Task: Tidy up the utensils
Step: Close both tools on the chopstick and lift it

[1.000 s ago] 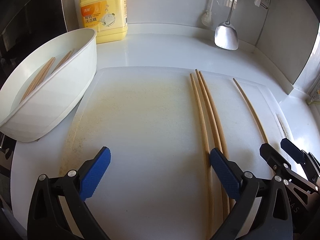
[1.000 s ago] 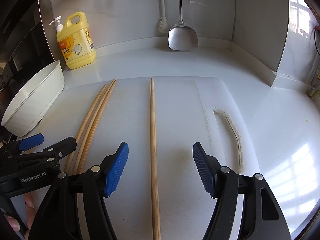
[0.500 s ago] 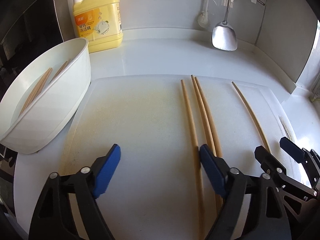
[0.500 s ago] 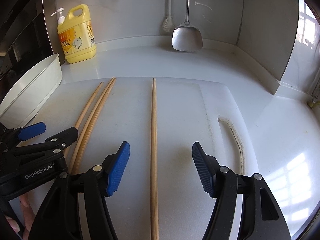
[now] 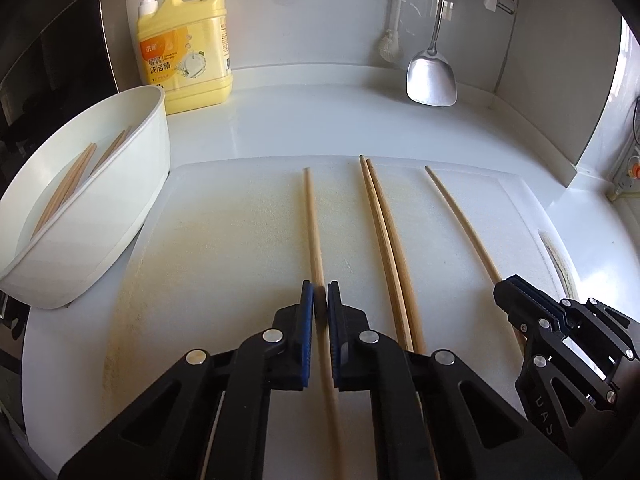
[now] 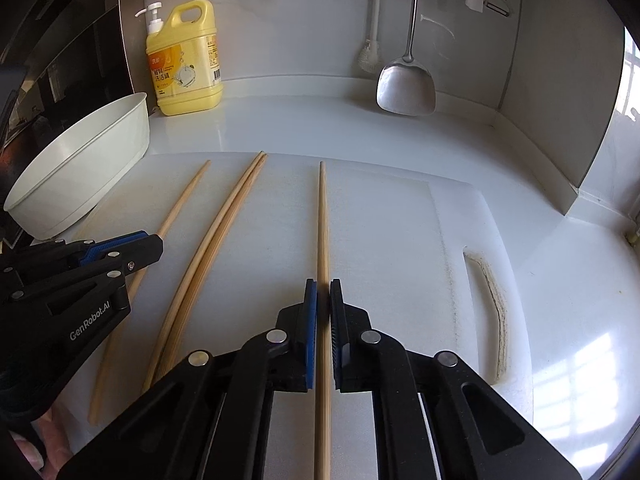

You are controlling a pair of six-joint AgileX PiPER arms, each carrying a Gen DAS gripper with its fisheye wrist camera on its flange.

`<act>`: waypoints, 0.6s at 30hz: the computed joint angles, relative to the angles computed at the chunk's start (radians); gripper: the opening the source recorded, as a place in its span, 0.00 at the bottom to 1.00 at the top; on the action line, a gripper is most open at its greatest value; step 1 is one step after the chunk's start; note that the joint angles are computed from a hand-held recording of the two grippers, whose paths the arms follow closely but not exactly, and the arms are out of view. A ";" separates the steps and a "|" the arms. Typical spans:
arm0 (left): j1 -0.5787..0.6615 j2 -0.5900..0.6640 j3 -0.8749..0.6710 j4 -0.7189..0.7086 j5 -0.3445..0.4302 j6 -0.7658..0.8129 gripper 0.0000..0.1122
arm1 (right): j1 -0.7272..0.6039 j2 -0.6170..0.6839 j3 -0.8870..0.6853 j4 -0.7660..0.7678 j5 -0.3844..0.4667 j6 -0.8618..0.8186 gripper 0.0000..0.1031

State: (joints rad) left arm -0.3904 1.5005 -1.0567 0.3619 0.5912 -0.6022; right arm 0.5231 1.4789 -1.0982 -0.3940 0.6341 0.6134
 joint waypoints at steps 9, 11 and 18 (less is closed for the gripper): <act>0.033 -0.043 -0.003 -0.151 0.046 0.115 0.06 | -0.077 -0.063 0.032 0.230 -0.039 -0.152 0.06; 0.034 -0.065 -0.015 -0.163 0.077 0.119 0.06 | -0.095 -0.074 0.020 0.286 -0.024 -0.193 0.06; 0.050 -0.142 -0.147 -0.190 0.261 0.130 0.06 | -0.092 -0.097 -0.097 0.357 0.059 -0.267 0.06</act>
State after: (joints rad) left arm -0.3408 1.3583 -1.2034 0.1724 0.8519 -0.4725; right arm 0.4312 1.3821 -1.1954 -0.0372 0.6930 0.3460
